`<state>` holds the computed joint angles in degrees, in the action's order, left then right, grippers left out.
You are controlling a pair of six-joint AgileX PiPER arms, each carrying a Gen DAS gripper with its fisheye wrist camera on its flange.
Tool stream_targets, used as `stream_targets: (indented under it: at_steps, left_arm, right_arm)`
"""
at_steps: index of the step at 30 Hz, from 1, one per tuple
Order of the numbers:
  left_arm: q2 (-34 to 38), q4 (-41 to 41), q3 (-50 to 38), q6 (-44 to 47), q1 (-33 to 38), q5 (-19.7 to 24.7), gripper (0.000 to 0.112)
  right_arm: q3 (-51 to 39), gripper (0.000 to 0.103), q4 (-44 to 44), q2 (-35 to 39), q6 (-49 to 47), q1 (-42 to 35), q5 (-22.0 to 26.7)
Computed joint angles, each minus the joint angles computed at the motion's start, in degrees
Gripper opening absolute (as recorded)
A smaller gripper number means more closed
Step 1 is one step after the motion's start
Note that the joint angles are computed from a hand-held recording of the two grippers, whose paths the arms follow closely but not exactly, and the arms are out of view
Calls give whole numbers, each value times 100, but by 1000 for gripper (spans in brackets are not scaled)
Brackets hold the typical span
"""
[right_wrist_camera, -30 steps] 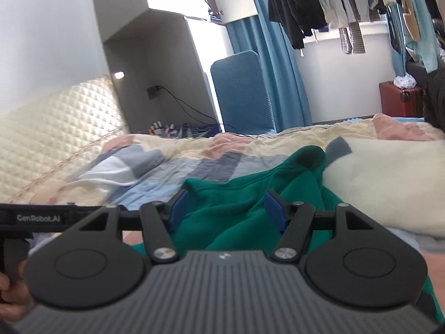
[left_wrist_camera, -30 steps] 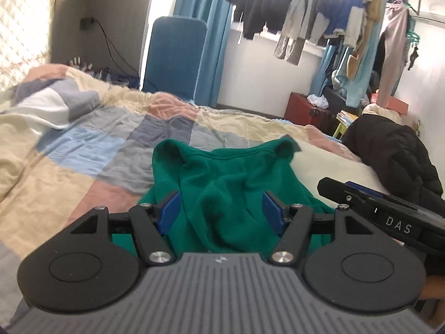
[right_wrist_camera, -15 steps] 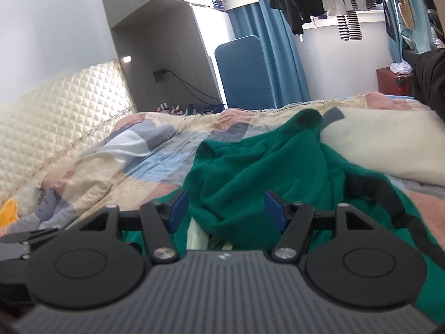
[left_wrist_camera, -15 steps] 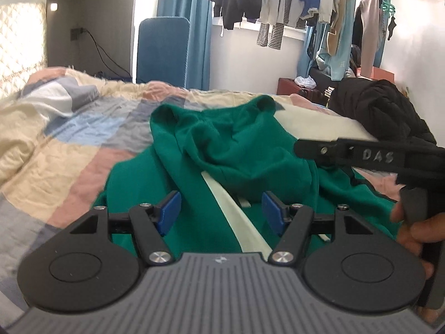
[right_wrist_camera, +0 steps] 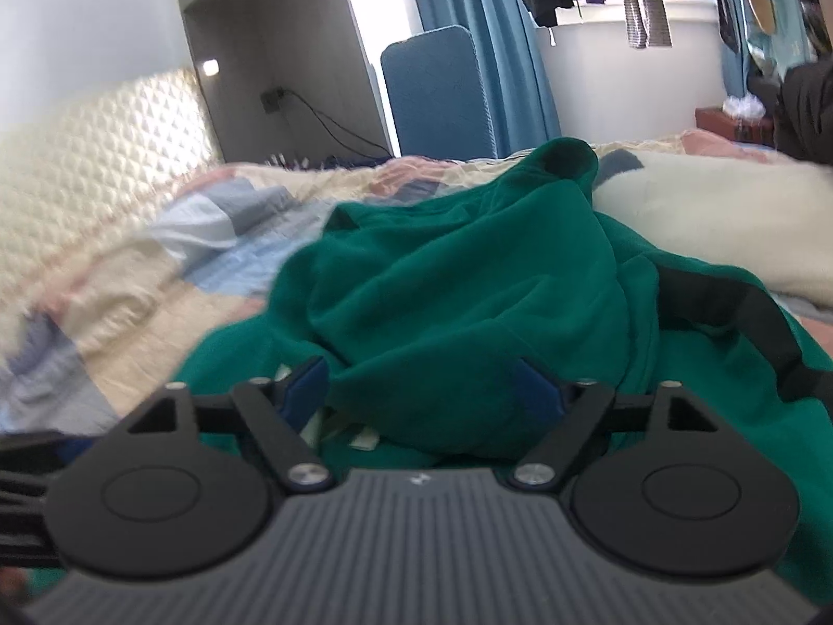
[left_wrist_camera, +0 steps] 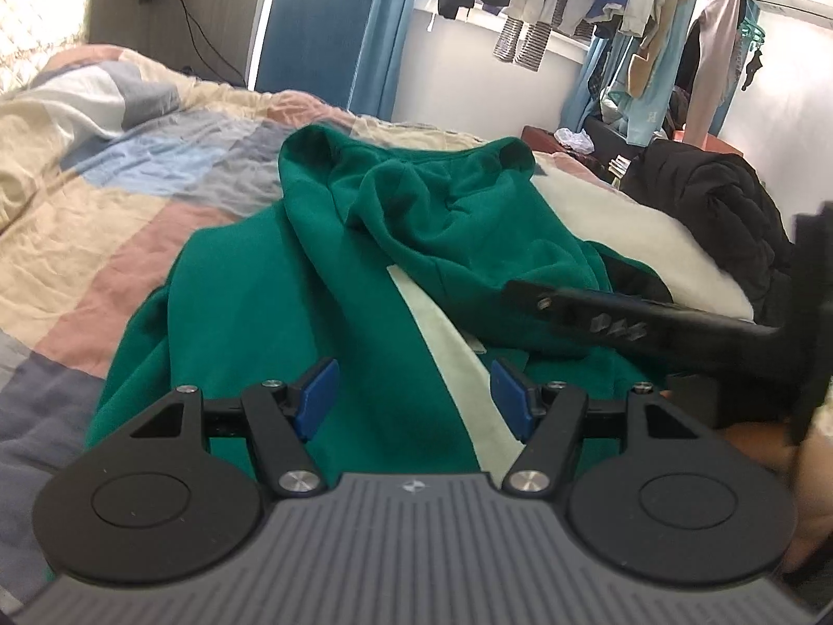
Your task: Fold large clothes
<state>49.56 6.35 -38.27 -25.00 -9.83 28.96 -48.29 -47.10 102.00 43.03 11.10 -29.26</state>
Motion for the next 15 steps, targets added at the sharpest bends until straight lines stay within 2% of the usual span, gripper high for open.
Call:
stream_targets:
  at_steps: [3, 7, 10, 13, 15]
  left_arm:
    - [129, -765, 24, 810, 390, -130, 70]
    - [334, -2267, 78, 2338, 1148, -231, 70]
    - [484, -3261, 107, 3289, 1716, -207, 70]
    - [566, -3893, 106, 3911, 2162, -147, 70]
    - [601, -4326, 110, 4330, 2493, -53, 70]
  right_arm:
    - [-159, 83, 419, 307, -716, 180, 96]
    - [-306, 83, 1129, 620, -1716, 370, 151]
    - [-545, 80, 1586, 768, -2199, 509, 284]
    - [-974, 61, 2553, 941, -3124, 733, 621]
    - [-1456, 43, 2842, 1086, -3429, 858, 1056]
